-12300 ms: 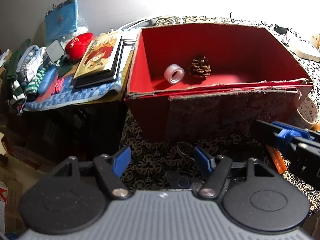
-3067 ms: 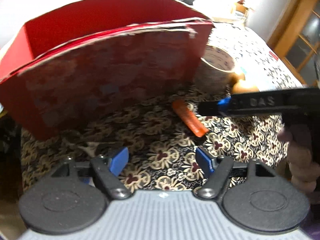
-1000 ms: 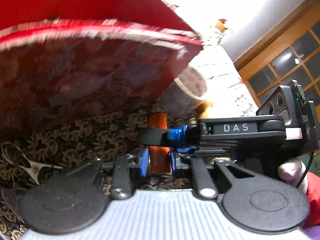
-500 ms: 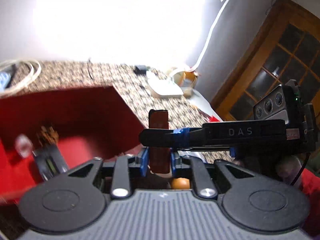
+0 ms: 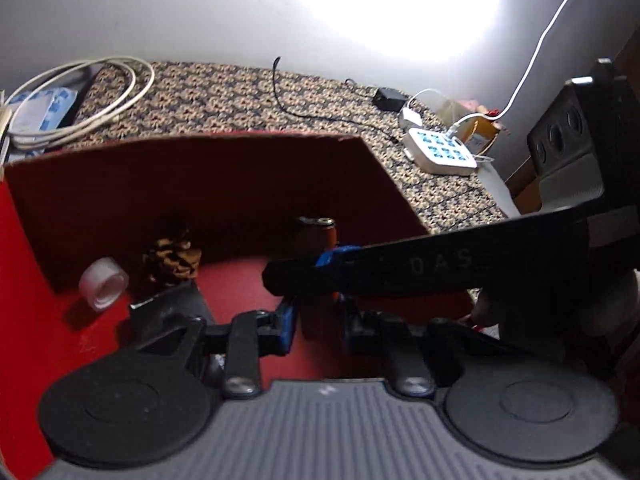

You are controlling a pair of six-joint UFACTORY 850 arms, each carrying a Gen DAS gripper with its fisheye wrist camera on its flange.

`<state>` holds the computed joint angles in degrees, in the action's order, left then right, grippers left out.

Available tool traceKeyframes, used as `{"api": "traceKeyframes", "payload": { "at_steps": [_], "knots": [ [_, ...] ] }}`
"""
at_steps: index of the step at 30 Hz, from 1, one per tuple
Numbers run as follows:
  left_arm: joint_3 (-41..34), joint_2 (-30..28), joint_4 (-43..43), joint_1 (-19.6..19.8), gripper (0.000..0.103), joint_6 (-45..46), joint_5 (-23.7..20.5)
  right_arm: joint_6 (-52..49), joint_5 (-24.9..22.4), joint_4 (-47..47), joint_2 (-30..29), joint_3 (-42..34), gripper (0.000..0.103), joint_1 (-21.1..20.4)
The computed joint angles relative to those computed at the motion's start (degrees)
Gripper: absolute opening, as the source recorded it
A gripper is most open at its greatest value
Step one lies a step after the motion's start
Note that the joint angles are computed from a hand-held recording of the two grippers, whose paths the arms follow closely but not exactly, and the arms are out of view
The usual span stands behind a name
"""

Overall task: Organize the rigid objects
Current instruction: 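Lift the orange cylinder with the right gripper and carry it over the box, then lower the orange cylinder into the box and open the right gripper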

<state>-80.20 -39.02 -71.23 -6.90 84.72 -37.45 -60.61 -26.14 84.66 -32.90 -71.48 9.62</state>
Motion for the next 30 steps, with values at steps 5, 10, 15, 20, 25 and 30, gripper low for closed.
{"api": "traceKeyframes", "payload": {
  "at_steps": [5, 10, 15, 20, 25, 30],
  "knots": [
    [-2.25, -2.20, 9.57, -1.58, 0.014, -9.60, 4.48, 14.81, -0.70, -17.94, -4.29, -6.16, 0.001, 1.37],
    [-3.86, -3.14, 16.32, -2.42, 0.014, -17.00, 7.22, 22.79, -0.21, -25.38, -6.12, -9.17, 0.002, 2.48],
    [-3.76, -2.79, 17.46, -2.53, 0.014, -18.32, 7.92, 28.39, 3.63, -30.75, -6.69, -9.99, 0.007, 3.10],
    [-3.89, -2.88, 17.14, -2.57, 0.014, -18.78, 8.51, 18.84, 0.07, -16.31, -7.18, -8.72, 0.007, 0.83],
    [-2.53, -2.04, 16.57, -2.93, 0.014, -17.60, 11.30, 13.48, 2.40, -10.69, -6.08, -7.00, 0.007, 1.15],
    [-1.30, -1.28, 16.25, -3.78, 0.016, -16.98, 15.12, 9.03, 3.89, -5.99, -5.46, -5.93, 0.007, 1.30]
  ]
}}
